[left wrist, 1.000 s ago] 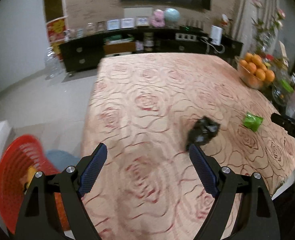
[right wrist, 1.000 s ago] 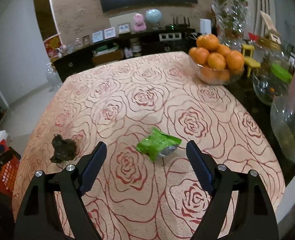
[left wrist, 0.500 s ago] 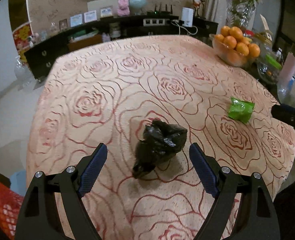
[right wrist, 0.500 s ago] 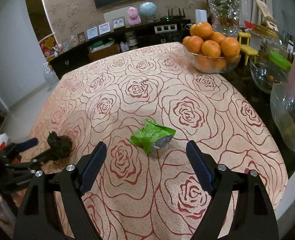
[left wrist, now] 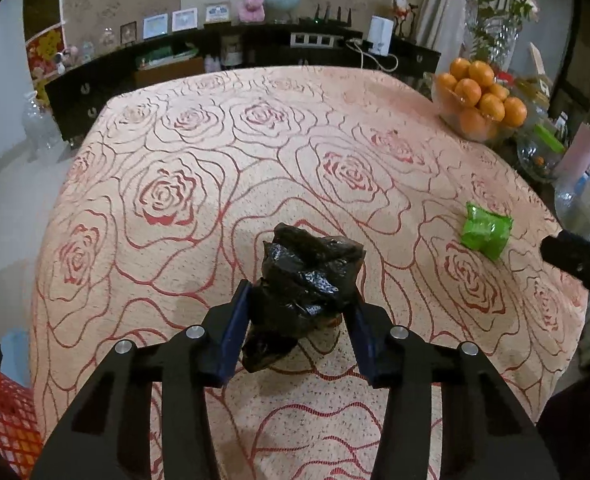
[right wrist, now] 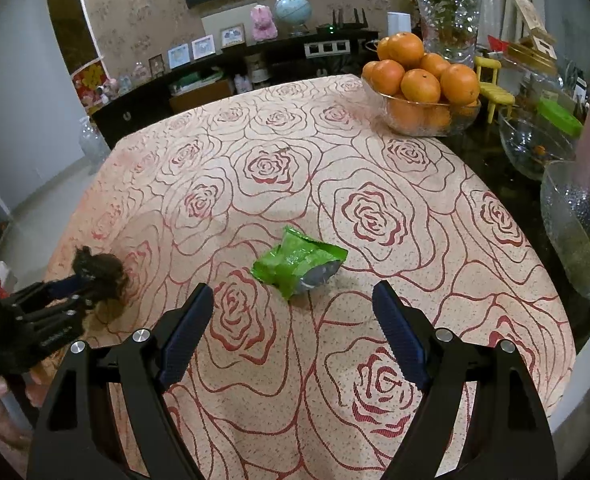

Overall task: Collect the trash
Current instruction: 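Grasp the black plastic bag with the left tool while the right tool grasps the green wrapper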

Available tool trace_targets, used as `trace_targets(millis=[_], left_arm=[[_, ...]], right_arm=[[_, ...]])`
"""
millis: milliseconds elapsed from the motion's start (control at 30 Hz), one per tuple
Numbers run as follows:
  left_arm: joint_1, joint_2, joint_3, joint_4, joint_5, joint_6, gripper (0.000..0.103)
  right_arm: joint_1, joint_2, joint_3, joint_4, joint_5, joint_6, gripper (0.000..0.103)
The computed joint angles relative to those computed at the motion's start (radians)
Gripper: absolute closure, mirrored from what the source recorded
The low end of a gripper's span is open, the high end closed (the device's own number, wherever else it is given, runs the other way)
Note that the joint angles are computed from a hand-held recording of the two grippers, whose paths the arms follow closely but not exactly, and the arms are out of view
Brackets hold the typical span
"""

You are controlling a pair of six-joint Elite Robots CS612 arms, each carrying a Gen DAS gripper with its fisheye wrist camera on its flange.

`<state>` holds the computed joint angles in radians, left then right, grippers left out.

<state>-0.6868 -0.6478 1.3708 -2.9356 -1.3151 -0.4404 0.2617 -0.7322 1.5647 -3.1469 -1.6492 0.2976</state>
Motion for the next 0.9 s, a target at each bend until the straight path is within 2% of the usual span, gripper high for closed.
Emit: trace_targets(millis=[400,567,667,900], left_arm=[[0.006,-0.061,0.083,-0.103,0.049,-0.061,0.059],[0.007,-0.078,0.109,-0.115,0.072,-0.075,0.059],[0.009,-0.085,0.121,-0.118,0.081,-0.079,0.059],[0.011,-0.094,0.139,-0.124,0.100,-0.083,0.059]], right_arm=[[0.016,0.041,-0.078,0.086,-0.062,-0.001,0.024],[0.013,0.070,-0.131,0.154,-0.063,0.065,0.024],[0.016,0.088,-0.162,0.185,-0.096,0.094,0.024],[0.028,0.127,-0.217,0.191,-0.161,0.054,0.027]])
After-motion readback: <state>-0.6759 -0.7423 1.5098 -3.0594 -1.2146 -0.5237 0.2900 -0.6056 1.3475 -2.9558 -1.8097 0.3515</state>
